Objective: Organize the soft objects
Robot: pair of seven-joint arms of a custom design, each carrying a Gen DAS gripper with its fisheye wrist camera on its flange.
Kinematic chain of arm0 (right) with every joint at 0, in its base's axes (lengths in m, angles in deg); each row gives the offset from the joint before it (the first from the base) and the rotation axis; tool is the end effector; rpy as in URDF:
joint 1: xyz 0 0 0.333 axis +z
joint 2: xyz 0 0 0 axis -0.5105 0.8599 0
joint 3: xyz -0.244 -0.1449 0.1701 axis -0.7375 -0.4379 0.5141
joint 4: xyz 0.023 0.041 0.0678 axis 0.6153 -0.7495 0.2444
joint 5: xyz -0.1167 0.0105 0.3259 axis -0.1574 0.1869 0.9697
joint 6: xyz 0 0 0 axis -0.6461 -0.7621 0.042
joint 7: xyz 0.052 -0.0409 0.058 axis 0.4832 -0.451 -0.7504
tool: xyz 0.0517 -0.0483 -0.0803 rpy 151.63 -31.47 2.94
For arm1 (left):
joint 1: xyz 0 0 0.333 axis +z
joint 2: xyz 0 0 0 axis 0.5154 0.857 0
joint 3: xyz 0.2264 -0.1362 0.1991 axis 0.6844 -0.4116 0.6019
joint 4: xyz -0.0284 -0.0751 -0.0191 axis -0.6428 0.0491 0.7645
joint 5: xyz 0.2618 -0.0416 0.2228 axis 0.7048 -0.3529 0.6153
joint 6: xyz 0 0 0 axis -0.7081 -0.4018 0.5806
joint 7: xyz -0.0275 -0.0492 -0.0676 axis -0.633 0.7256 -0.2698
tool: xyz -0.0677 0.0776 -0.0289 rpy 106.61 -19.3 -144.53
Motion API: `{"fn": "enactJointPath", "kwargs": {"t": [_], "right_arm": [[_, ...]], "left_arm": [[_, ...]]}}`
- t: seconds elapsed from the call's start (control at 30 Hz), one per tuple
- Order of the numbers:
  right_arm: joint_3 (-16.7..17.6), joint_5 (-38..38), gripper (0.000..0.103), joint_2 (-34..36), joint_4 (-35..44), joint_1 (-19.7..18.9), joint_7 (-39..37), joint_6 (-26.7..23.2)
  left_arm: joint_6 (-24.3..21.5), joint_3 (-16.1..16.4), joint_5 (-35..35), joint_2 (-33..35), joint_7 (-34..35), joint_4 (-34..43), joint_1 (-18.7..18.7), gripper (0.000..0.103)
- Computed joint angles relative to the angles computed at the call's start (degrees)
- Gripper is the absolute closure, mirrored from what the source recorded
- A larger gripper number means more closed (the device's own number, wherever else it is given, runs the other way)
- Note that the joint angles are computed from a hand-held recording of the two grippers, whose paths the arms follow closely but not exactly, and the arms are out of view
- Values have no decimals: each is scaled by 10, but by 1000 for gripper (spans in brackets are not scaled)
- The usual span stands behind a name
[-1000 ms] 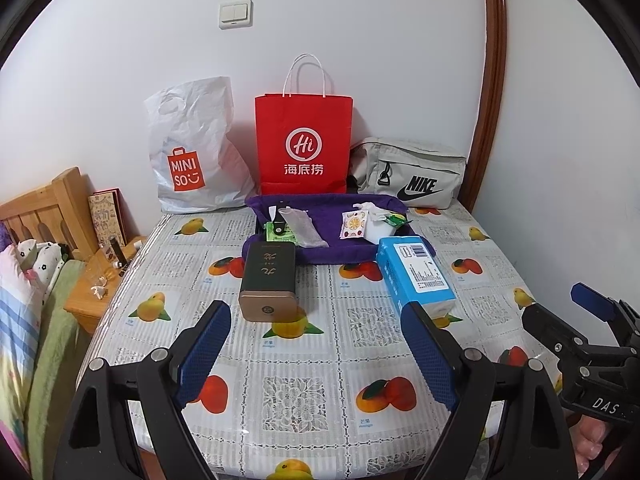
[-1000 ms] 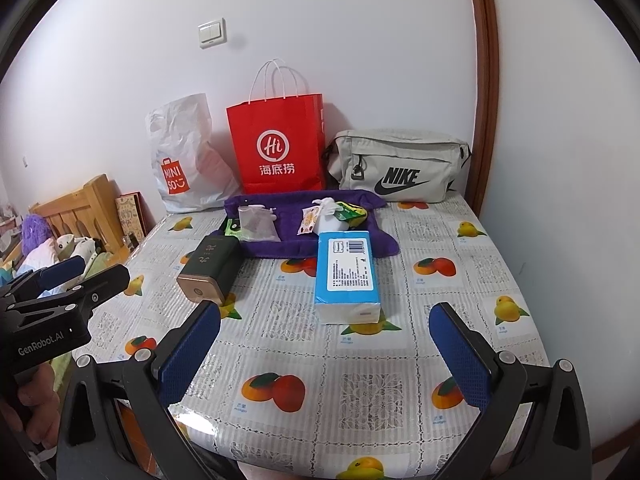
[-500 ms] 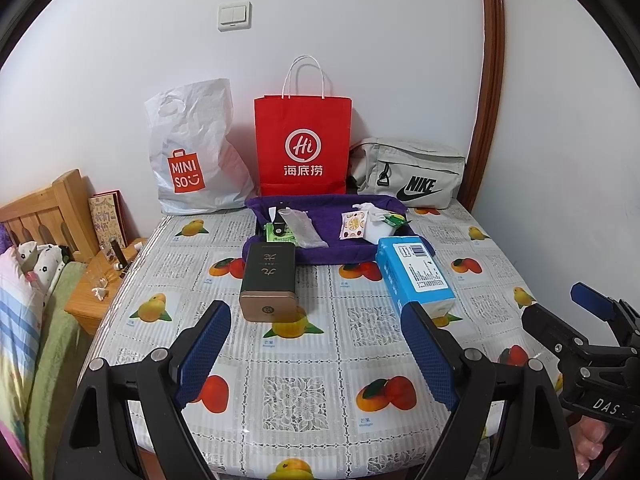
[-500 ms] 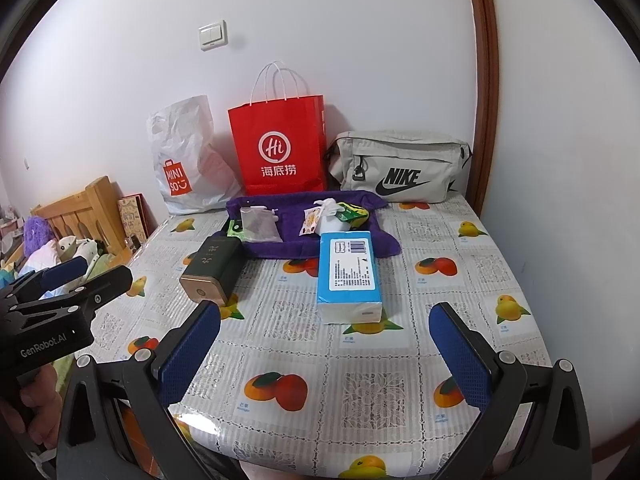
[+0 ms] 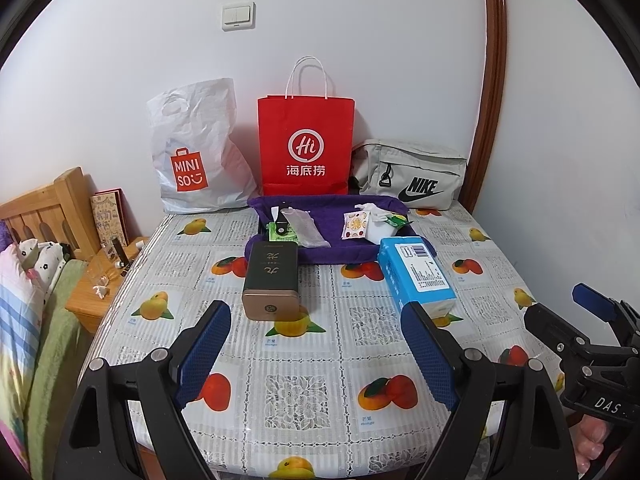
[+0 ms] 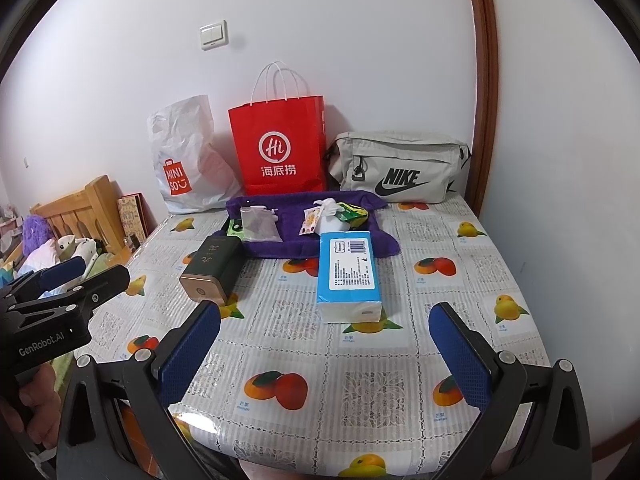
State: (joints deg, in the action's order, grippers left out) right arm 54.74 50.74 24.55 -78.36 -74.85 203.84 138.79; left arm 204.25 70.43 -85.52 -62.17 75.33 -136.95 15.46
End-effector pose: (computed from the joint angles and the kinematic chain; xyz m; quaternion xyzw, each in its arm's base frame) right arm 0.3773 0.3058 0.4837 -0.5207 0.7065 -0.3543 0.3229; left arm 0.4682 -0.0879 0.5231 -0.4995 0.7427 -0.3767 0.2386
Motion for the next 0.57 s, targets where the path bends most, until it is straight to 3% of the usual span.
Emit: {"fn": "enactJointPath", "kwargs": {"t": [0.57], "right_arm": [[1,5,0,-6,1,4,-2,-4]], "left_arm": [[-2,3,-7,-4,8,-1,-2,17]]}}
